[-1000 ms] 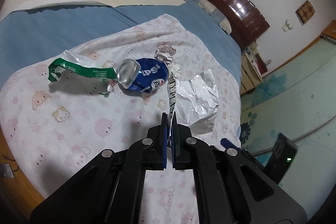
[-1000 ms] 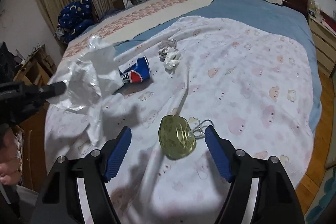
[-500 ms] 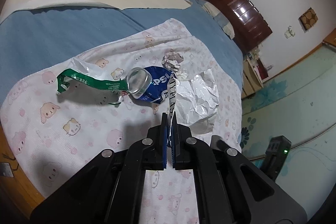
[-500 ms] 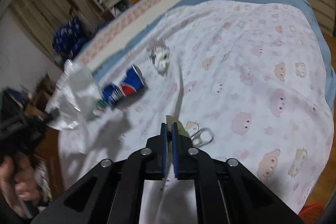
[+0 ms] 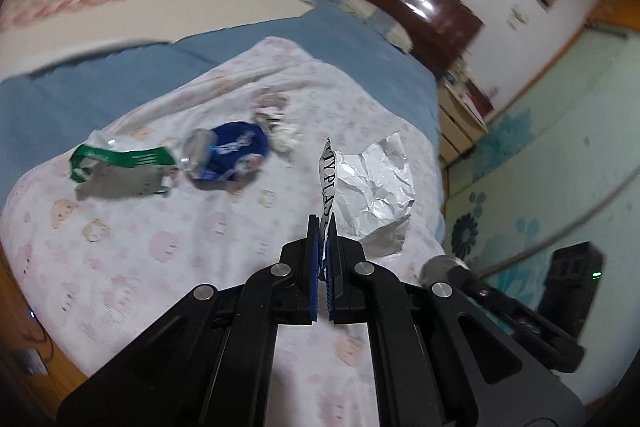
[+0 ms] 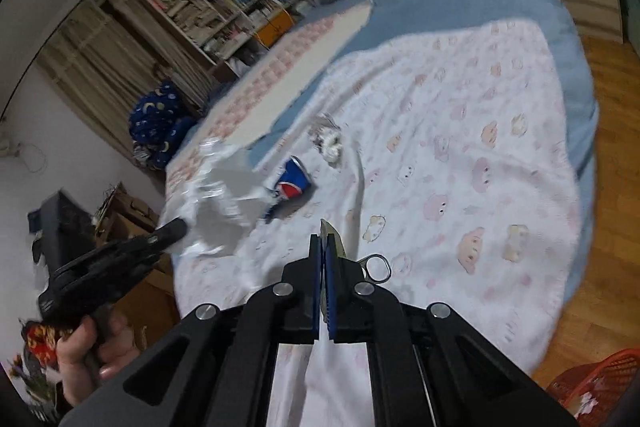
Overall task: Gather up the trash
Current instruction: 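Carry foil and lid to the red wastebasket and open both tools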
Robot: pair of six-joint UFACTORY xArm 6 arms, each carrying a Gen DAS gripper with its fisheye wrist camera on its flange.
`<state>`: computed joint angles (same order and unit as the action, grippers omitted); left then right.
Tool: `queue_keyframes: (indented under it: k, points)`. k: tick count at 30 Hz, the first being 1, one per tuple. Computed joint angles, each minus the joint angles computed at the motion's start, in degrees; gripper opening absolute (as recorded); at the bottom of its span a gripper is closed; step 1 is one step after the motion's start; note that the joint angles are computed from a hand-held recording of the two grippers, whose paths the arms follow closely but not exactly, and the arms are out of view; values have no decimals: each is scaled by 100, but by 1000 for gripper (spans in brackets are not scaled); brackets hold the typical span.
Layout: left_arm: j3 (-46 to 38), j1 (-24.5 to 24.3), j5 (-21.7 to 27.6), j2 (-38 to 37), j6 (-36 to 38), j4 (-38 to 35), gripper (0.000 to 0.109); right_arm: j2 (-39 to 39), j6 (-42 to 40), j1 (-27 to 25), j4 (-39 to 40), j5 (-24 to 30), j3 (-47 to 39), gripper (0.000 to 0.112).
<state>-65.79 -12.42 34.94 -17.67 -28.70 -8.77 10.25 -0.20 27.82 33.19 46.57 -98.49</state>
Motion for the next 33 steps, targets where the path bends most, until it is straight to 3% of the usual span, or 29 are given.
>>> queue_keyframes:
  k: [5,10,15,20,24,29,33]
  points:
    - [-703,-852,294,212,-651,1177,3,-1492,-347,-448,-107,186,1063,3]
    - [-2006,-2085,648,960,-996,1879,3,-3182,-698,-1659,-304,692,1965,3]
    - [-3569,-3325,1019,2289,-760,1707,3,-4459,-1446,-3650,-48,1571,2942,3]
    - [-4833,-4069,1549,3830,-770,1137,3,-5011,-2126,-5347,268,2127,4316,3]
    - [-5819,-4320,2257,4877,-729,960,3,-5185,-2402,-6097,292,2234,5182,3]
    - [-6990,-4431,3439,6077,-449,1506,3,-5121,-2434,-6226,123,1858,5968,3]
    - [-7136,-4380,3771,6311,-434,1501,3,-4843,-2077,-5605,-50,1237,6274,3]
